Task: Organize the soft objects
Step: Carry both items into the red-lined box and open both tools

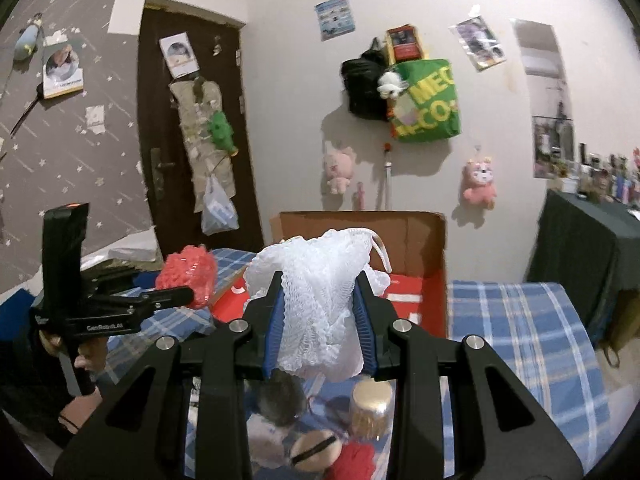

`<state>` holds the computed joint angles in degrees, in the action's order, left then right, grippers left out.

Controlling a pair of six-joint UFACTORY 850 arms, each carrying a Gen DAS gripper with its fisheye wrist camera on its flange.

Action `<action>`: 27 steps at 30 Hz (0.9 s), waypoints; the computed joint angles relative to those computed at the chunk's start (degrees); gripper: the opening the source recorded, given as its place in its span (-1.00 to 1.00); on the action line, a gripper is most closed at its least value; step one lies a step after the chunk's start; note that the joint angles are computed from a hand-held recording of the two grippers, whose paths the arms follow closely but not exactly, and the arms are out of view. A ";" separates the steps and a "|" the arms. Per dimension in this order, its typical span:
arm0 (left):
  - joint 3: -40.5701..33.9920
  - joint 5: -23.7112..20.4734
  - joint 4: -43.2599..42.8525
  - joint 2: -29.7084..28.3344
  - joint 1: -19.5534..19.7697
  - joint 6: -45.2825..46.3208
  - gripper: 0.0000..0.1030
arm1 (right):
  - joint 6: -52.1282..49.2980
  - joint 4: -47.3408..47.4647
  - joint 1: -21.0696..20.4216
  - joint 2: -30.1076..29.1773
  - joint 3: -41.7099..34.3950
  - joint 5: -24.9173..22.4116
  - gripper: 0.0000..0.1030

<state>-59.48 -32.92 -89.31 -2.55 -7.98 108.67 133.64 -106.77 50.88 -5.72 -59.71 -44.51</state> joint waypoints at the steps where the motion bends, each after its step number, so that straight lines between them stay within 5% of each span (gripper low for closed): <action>1: -0.73 -0.28 1.04 -0.57 0.01 -0.88 -0.07 | -1.14 -0.18 -0.95 -0.23 -0.83 1.69 -0.41; 10: -12.05 0.50 16.39 -8.61 -2.40 -14.68 -0.07 | -16.11 6.20 -8.86 -5.26 -10.40 15.45 -0.41; 15: -18.92 1.54 25.34 -13.95 -4.30 -22.69 -0.07 | -27.78 14.50 -11.72 -9.39 -15.73 19.03 -0.41; 22: -30.45 -0.19 39.46 -22.64 -6.38 -36.25 -0.07 | -50.04 35.27 -16.56 -16.85 -24.69 23.42 -0.41; 27: -43.62 -5.11 51.87 -32.34 -7.99 -51.20 -0.07 | -70.27 55.43 -19.73 -23.57 -33.15 21.71 -0.41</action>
<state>-103.10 -38.03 -37.43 -34.89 -15.97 57.47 63.36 -51.34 31.15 -29.30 -92.87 -22.80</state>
